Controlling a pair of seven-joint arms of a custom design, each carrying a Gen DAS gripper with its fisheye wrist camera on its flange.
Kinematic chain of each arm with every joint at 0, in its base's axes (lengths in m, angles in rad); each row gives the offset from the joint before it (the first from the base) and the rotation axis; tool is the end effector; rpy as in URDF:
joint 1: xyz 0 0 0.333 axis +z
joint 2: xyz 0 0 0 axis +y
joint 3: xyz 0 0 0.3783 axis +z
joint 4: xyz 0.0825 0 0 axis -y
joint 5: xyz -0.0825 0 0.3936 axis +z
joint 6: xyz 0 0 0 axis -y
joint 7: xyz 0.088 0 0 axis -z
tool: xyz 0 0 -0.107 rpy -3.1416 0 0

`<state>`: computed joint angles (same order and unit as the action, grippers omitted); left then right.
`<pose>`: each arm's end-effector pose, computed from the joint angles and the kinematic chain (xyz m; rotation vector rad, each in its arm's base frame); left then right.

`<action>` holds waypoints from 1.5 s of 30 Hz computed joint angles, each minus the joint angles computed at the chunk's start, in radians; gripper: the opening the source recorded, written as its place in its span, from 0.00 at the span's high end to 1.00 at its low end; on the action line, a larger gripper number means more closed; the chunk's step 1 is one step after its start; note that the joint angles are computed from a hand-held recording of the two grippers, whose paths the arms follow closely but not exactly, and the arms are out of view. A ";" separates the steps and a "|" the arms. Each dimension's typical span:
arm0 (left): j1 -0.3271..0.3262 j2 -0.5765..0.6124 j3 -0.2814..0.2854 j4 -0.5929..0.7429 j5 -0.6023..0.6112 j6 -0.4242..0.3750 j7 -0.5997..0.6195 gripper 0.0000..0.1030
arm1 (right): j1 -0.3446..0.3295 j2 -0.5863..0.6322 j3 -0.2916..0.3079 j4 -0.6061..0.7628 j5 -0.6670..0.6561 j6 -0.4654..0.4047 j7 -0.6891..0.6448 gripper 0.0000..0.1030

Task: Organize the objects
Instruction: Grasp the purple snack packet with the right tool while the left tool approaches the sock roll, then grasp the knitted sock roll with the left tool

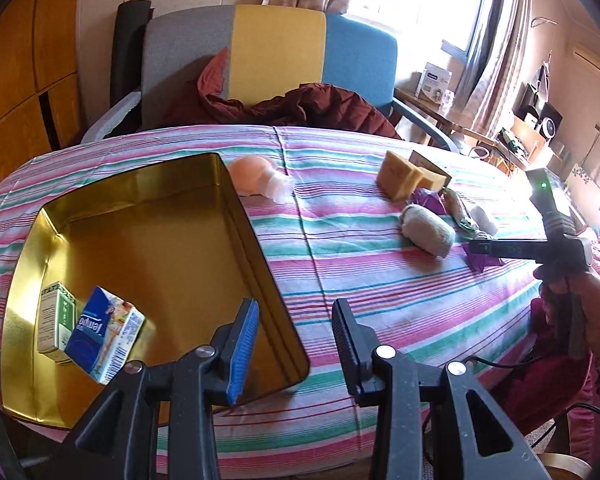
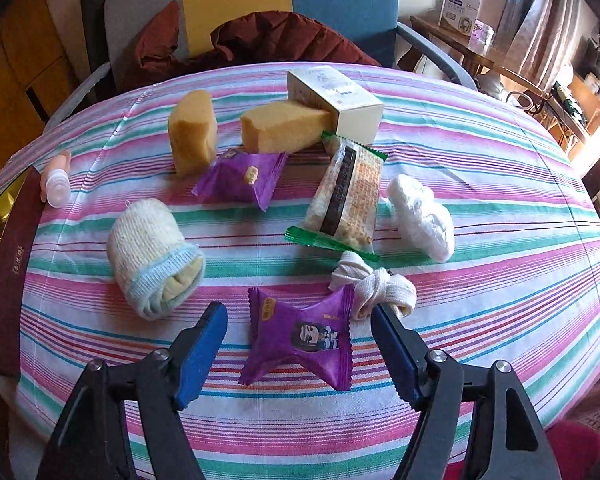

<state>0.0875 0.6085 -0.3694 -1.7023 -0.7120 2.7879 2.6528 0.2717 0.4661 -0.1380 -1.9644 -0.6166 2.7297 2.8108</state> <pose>0.7390 -0.1313 0.3466 -1.2607 2.4729 -1.0261 0.6631 0.1197 0.3099 -1.3915 2.4806 -0.5930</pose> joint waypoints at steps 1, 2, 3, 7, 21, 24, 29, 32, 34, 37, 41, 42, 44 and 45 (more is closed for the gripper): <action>-0.001 -0.002 -0.002 -0.004 0.000 0.002 0.001 0.63 | -0.011 0.003 0.009 -0.002 0.010 0.007 -0.016 0.33; -0.005 -0.001 0.000 -0.003 0.004 0.001 0.000 0.63 | -0.017 0.007 0.017 -0.003 0.021 0.009 -0.030 0.37; -0.009 -0.002 0.002 -0.006 0.009 0.001 -0.002 0.63 | -0.026 0.010 0.026 -0.003 0.035 0.012 -0.049 0.38; -0.021 -0.006 0.004 -0.012 0.022 -0.003 -0.007 0.63 | -0.056 0.025 0.054 0.007 0.094 0.010 -0.141 0.44; -0.129 0.035 0.047 0.080 0.128 -0.094 -0.143 0.63 | -0.076 0.013 0.030 -0.067 0.200 0.226 -0.242 0.53; -0.187 0.082 0.082 0.163 0.199 -0.179 -0.250 0.63 | -0.099 0.004 0.048 -0.092 0.252 0.262 -0.252 0.53; -0.230 0.170 0.058 0.284 0.257 -0.250 -0.272 0.54 | -0.082 -0.019 0.028 -0.136 0.282 0.315 -0.252 0.53; -0.257 0.218 0.053 0.353 0.293 -0.265 -0.256 0.41 | -0.101 -0.031 0.046 -0.155 0.307 0.324 -0.273 0.53; -0.274 0.244 0.053 0.387 0.318 -0.251 -0.232 0.32 | -0.112 -0.034 0.058 -0.165 0.328 0.335 -0.282 0.53; -0.296 0.282 0.060 0.444 0.359 -0.261 -0.206 0.32 | -0.117 -0.032 0.060 -0.168 0.351 0.353 -0.286 0.53; -0.309 0.354 0.062 0.575 0.391 -0.383 -0.202 0.31 | -0.121 -0.037 0.061 -0.182 0.376 0.377 -0.290 0.53; -0.308 0.371 0.057 0.606 0.385 -0.412 -0.207 0.31 | -0.123 -0.040 0.063 -0.187 0.382 0.381 -0.291 0.53; -0.310 0.383 0.054 0.624 0.382 -0.425 -0.195 0.25 | -0.131 -0.038 0.072 -0.186 0.394 0.381 -0.297 0.53; -0.311 0.383 0.052 0.619 0.384 -0.417 -0.176 0.24 | -0.137 -0.038 0.078 -0.187 0.399 0.381 -0.302 0.53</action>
